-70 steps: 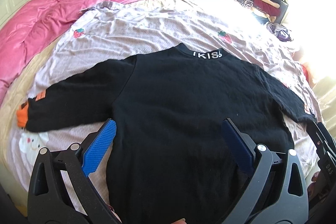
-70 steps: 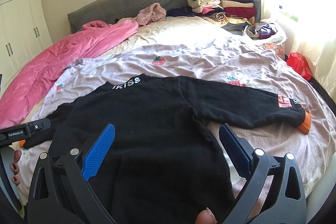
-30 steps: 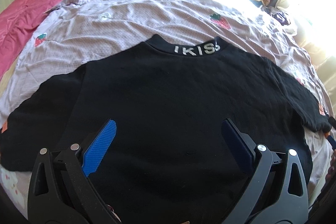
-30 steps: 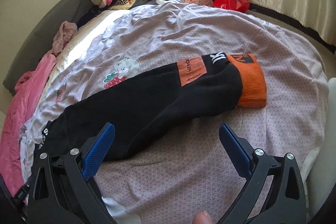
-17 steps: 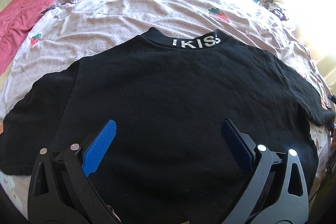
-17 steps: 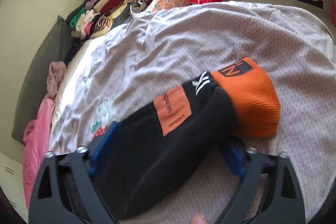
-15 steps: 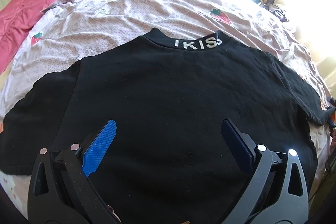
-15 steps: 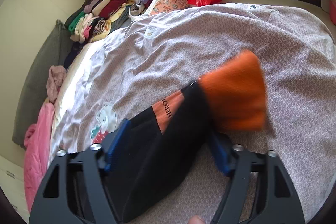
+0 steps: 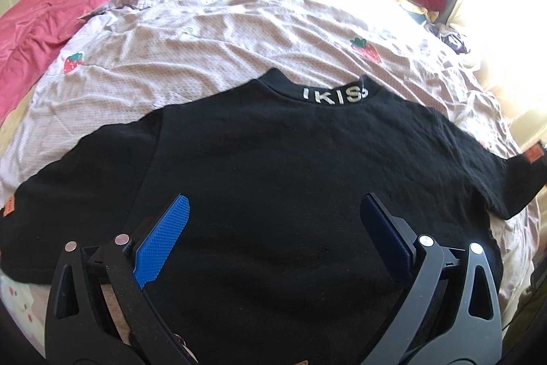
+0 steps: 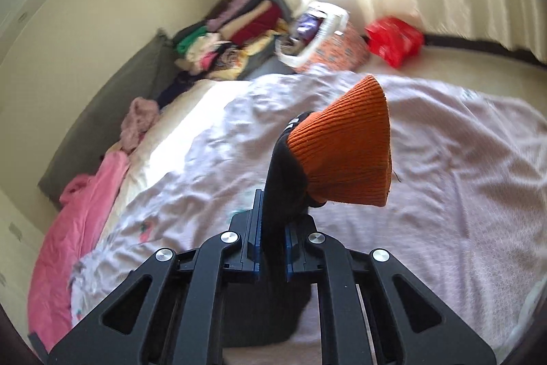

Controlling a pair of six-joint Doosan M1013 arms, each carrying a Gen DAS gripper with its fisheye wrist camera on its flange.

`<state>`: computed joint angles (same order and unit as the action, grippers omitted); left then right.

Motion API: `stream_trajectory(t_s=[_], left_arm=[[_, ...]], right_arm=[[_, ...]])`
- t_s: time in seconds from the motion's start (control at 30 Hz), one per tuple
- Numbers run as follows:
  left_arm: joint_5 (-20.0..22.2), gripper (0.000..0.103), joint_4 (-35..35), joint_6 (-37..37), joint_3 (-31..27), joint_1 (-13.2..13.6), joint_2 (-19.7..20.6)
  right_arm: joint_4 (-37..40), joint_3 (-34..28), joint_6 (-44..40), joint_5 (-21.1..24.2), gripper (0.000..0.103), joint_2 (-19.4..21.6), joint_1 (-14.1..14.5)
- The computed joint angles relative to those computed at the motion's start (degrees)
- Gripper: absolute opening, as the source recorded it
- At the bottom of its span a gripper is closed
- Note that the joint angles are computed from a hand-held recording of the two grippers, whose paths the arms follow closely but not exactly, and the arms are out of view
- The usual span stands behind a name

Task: Fold small clothes
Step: 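Lift the sleeve with the right tool and carry it across the shirt body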

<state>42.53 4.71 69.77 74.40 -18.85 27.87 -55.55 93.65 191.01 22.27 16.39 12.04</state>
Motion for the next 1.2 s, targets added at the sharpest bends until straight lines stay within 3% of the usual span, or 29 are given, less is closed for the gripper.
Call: stream_trajectory(t_s=[0.27,0.47,0.67,0.8,0.87,0.93,1.0,1.07,1.2], left_arm=[[-0.9,0.094,-0.5,0.3,2.0,1.1,-1.8],[-1.6,0.094,-1.3,0.2,3.9,2.3,-2.9],[-2.6,0.094,-3.4,0.7,5.3,3.8,-4.0],[-3.1,0.094,-4.4,0.5,5.7,4.6,-4.3],[-3.1,0.094,-5.1,0.6,5.9,4.9,-4.4],[-3.1,0.094,-7.0,1.7,6.0,5.4,-4.4],[-3.1,0.094,-8.3,2.2,6.0,5.6,-4.4],[-3.2,0.094,-10.1,2.9,6.2,5.9,-4.3],[-3.1,0.094,-19.0,8.1,6.3,6.8,-4.0]], right_arm=[[4.1,-5.3,-14.2,-4.3,0.009,2.3,5.5],[23.2,-10.3,-37.6,-6.3,0.009,5.7,8.9],[31.2,-14.8,-49.6,-5.6,0.009,9.3,12.5],[38.1,-17.3,-58.1,-4.3,0.015,11.5,14.3],[46.9,-18.0,-67.0,-4.3,0.018,12.3,14.6],[53.6,-18.1,-74.1,-4.4,0.034,12.5,14.9],[58.6,-17.8,-79.5,-4.9,0.038,12.3,15.0],[60.3,-17.7,-82.5,-4.6,0.038,12.0,15.0],[56.3,-17.1,-78.2,-3.2,0.04,11.4,14.4]])
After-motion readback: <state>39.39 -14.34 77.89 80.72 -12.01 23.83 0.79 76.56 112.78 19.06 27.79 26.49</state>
